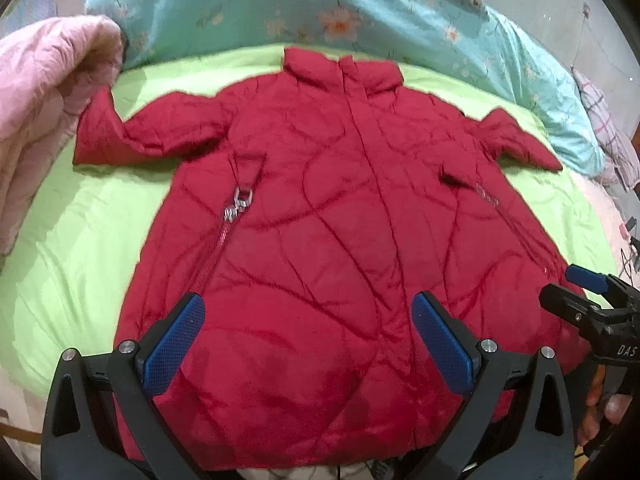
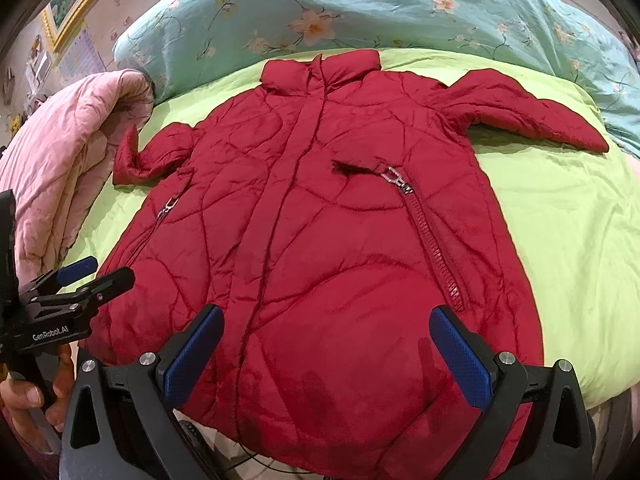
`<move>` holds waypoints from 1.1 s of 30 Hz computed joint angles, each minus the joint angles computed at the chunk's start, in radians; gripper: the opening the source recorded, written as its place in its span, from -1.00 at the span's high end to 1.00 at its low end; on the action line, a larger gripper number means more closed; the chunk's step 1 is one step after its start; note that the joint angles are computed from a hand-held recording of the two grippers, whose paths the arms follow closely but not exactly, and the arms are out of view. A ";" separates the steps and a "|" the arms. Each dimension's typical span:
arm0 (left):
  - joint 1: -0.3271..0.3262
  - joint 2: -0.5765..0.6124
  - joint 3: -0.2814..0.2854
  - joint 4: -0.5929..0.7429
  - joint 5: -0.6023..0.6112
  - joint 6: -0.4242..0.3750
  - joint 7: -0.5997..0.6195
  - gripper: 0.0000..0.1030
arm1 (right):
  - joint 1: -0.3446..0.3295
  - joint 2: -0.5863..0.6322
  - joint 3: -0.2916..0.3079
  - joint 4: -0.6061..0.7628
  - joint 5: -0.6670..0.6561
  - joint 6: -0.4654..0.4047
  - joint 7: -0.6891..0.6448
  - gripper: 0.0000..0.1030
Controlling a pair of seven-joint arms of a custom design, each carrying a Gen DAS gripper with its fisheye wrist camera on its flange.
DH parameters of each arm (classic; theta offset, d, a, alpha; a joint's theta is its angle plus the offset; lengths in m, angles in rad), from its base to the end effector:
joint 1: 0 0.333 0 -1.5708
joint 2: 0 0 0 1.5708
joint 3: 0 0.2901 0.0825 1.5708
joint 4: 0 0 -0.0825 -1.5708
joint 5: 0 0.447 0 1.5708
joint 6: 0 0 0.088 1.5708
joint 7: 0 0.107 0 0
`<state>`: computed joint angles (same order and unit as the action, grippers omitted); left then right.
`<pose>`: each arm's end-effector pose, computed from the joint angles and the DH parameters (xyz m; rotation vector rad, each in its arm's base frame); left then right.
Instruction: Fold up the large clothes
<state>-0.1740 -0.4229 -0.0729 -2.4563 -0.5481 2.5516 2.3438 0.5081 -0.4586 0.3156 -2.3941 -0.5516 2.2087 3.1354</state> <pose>0.5075 -0.1209 0.4542 -1.2410 2.4789 -0.8395 0.3581 0.3640 0.4638 -1.3672 2.2330 -0.6544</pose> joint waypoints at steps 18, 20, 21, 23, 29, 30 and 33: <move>-0.036 0.140 -0.017 0.097 -0.097 0.126 0.082 -1.00 | -0.067 -0.107 -0.027 -0.069 -0.051 -0.001 -0.023 -1.00; -0.034 0.161 -0.023 0.117 -0.100 0.141 0.076 -1.00 | -0.080 -0.133 -0.036 -0.086 -0.049 -0.003 -0.033 -1.00; -0.027 0.172 -0.030 0.128 -0.084 0.145 0.058 -1.00 | -0.087 -0.145 -0.039 -0.094 -0.047 -0.002 -0.038 -1.00; -0.016 0.195 -0.041 0.151 -0.058 0.150 0.025 -1.00 | -0.103 -0.169 -0.045 -0.111 -0.046 -0.002 -0.043 -1.00; 0.007 0.262 -0.062 0.213 -0.002 0.167 -0.082 -1.00 | -0.167 -0.268 -0.076 -0.197 -0.041 0.019 -0.053 -1.00; 0.010 0.270 -0.064 0.221 0.007 0.168 -0.093 -1.00 | -0.179 -0.287 -0.083 -0.214 -0.037 0.018 -0.055 -1.00; 0.011 0.288 -0.072 0.229 0.023 0.200 -0.104 -1.00 | -0.214 -0.348 -0.099 -0.267 -0.032 0.039 -0.054 -1.00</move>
